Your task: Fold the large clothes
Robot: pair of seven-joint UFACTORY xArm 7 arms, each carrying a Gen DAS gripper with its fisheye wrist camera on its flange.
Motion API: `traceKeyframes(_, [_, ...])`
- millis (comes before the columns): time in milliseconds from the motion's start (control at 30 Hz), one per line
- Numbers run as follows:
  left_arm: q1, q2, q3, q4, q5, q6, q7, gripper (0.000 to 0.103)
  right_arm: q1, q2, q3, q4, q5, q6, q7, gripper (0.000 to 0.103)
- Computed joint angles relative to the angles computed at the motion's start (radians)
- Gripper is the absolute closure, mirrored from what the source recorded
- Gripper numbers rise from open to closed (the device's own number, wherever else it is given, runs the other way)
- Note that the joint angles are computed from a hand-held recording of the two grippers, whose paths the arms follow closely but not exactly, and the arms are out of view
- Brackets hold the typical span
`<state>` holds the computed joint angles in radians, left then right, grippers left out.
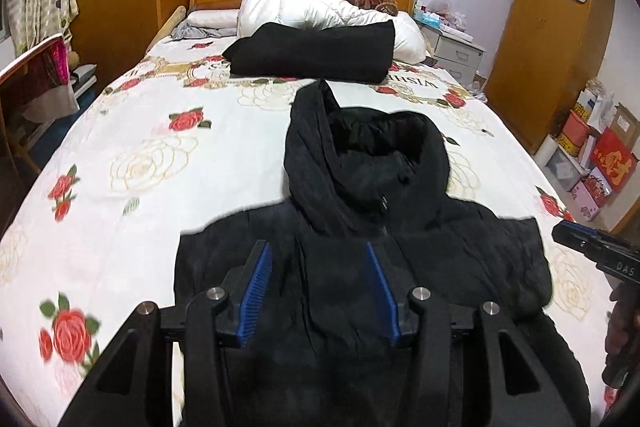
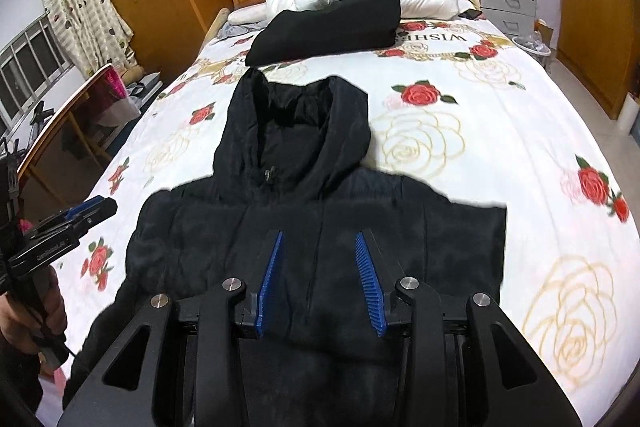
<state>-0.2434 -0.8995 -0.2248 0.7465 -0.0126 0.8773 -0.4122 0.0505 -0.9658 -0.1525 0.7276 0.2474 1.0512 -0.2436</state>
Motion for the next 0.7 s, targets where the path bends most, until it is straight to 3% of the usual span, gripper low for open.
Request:
traceKeyframes(467, [0.078,0.502,0.030,0.221,0.092,-0.247,0.012,0.048,0.049,0.471,0.051,0.189,0.044,-0.285,-0.069,0.065])
traceKeyframes(700, [0.076,0.712,0.032,0.330,0.207,-0.303,-0.051,0.048,0.027,0.663,0.092,0.282,0.039,-0.390,-0.042,0.065])
